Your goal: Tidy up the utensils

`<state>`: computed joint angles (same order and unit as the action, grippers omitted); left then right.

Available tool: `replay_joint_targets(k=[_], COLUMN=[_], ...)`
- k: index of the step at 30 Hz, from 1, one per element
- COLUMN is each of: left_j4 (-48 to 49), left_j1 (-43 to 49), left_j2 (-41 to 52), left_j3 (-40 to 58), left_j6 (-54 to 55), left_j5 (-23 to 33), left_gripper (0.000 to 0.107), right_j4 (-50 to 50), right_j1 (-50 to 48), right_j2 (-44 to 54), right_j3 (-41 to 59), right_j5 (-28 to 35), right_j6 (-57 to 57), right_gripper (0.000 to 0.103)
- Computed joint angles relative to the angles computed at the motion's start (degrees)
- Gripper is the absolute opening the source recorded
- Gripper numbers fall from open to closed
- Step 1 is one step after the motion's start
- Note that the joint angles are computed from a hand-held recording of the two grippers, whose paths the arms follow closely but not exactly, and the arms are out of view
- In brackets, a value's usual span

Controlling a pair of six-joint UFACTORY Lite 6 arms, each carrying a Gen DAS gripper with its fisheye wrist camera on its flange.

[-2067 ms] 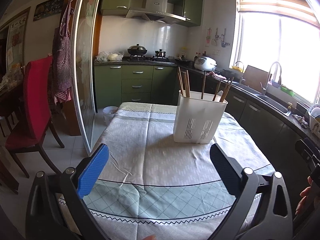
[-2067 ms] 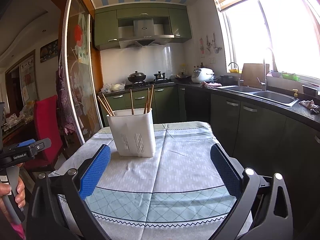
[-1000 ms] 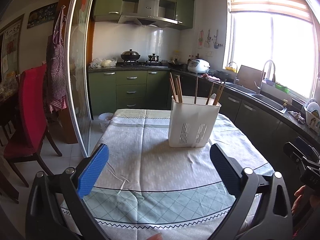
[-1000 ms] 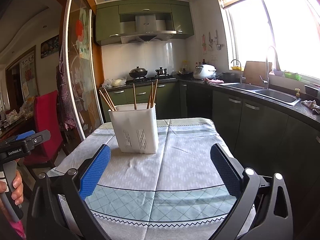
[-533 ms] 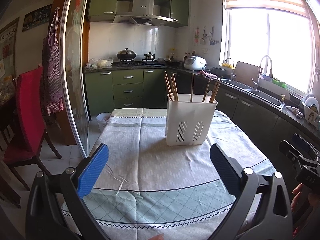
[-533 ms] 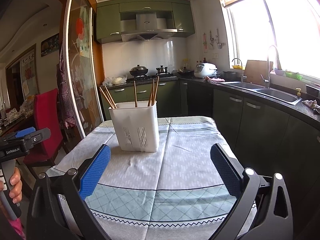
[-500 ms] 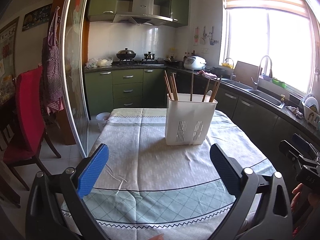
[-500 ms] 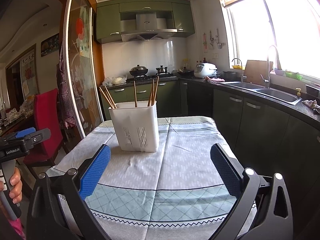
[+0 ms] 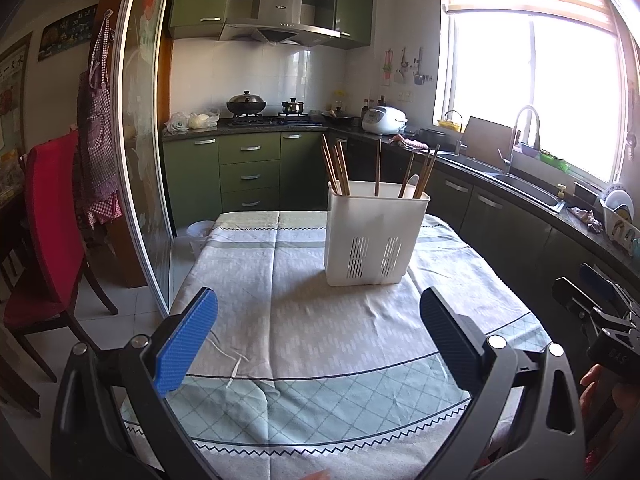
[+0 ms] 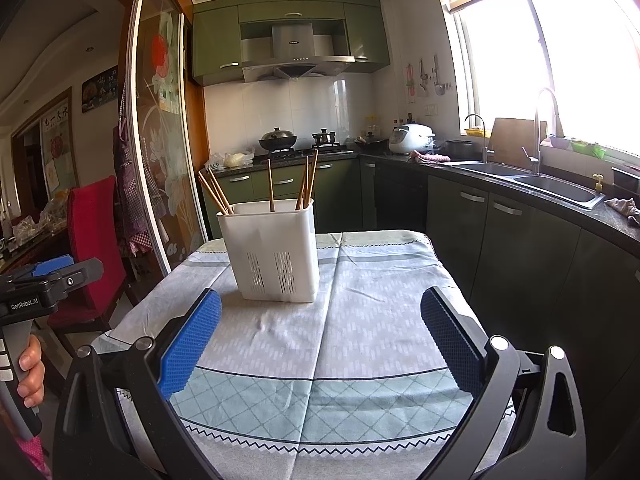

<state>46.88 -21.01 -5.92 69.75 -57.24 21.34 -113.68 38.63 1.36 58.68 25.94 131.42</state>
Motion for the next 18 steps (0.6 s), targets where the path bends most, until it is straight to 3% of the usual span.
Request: replay_joint_targets(k=[5, 8, 11, 15, 18], left_j4=[0.0, 6.2, 0.4, 5.6, 2.7], left_j1=[0.5, 0.1, 1.6, 0.6, 1.2], left_j2=[0.1, -0.2, 0.1, 1.1, 1.8], left_j3=[-0.1, -0.8, -0.5, 0.2, 0.7], left_j6=[-0.1, -6.1, -0.8, -5.1, -2.2], left_j5=[-0.7, -1.2, -3.9, -1.0, -0.9], left_gripper=[0.096, 0.096, 0.096, 0.096, 0.096], right_j4=[-0.2, -0.6, -1.3, -1.2, -1.5], right_j1=[-0.2, -0.4, -0.7, -0.9, -1.0], right_j2=[0.1, 0.5, 0.7, 1.1, 1.2], right_j3=[-0.1, 0.0, 0.1, 0.5, 0.5], right_j5=[-0.1, -0.4, -0.8, -1.1, -1.0], right_j6=[0.2, 0.6, 1.3, 1.2, 1.5], right_gripper=[0.098, 0.098, 0.098, 0.098, 0.098])
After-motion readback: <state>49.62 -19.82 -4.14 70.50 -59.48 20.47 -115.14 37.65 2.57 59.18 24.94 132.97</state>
